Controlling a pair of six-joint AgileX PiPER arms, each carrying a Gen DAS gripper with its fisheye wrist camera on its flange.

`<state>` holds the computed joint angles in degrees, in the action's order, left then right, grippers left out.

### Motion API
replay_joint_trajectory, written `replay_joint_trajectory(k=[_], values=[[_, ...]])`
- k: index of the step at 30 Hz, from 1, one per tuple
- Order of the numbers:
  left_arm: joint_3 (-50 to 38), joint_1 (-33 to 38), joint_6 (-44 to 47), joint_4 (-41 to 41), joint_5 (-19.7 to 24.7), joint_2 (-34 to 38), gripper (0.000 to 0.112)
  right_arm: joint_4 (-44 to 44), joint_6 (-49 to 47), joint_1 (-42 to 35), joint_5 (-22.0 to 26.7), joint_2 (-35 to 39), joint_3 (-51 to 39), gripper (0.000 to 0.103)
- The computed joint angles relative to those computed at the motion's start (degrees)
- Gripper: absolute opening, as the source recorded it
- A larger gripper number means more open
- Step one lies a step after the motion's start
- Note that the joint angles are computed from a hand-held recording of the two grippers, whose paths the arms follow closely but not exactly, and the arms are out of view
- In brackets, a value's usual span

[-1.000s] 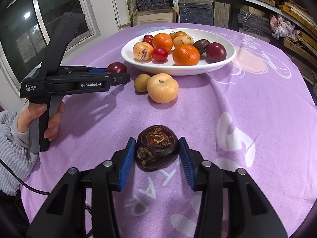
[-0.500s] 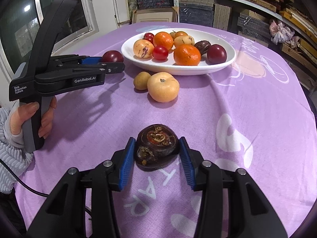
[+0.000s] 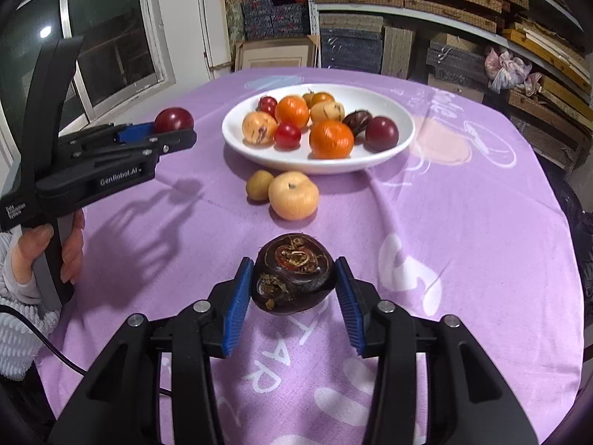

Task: Organize fruits
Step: 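Carry the plum and mangosteen over the white plate and open both tools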

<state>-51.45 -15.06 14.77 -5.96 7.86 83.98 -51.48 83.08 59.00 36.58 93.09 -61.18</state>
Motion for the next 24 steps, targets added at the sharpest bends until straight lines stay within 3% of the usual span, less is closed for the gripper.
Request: replay_joint_trajectory(k=[3,8,13,18,24], values=[[-0.29,1.38,8.71,-8.60,2.51,-4.10,0.041,-3.37,1.71,2.90,6.16,-4.50,-1.44,0.044],[-5.10,2.27,6.39,-5.21,7.62,-9.79,0.041,-8.28,0.11,7.65,16.66,-11.43,-7.83,0.044],[-19.82,3.81,5.93,-4.94,17.40,-9.35,0.041,-12.46,-9.23,9.92,24.92,-12.24,-23.00,0.044],[-38.35,2.07,1.92,-2.23,27.64,-0.01,0.041,-7.08,-22.58,3.23,23.48,-5.84,-39.27,0.044],[-49.97,-0.59,-0.95,-1.43,34.08,17.98,0.041,13.32,-34.30,-13.13,12.88,8.65,-43.56,0.044]])
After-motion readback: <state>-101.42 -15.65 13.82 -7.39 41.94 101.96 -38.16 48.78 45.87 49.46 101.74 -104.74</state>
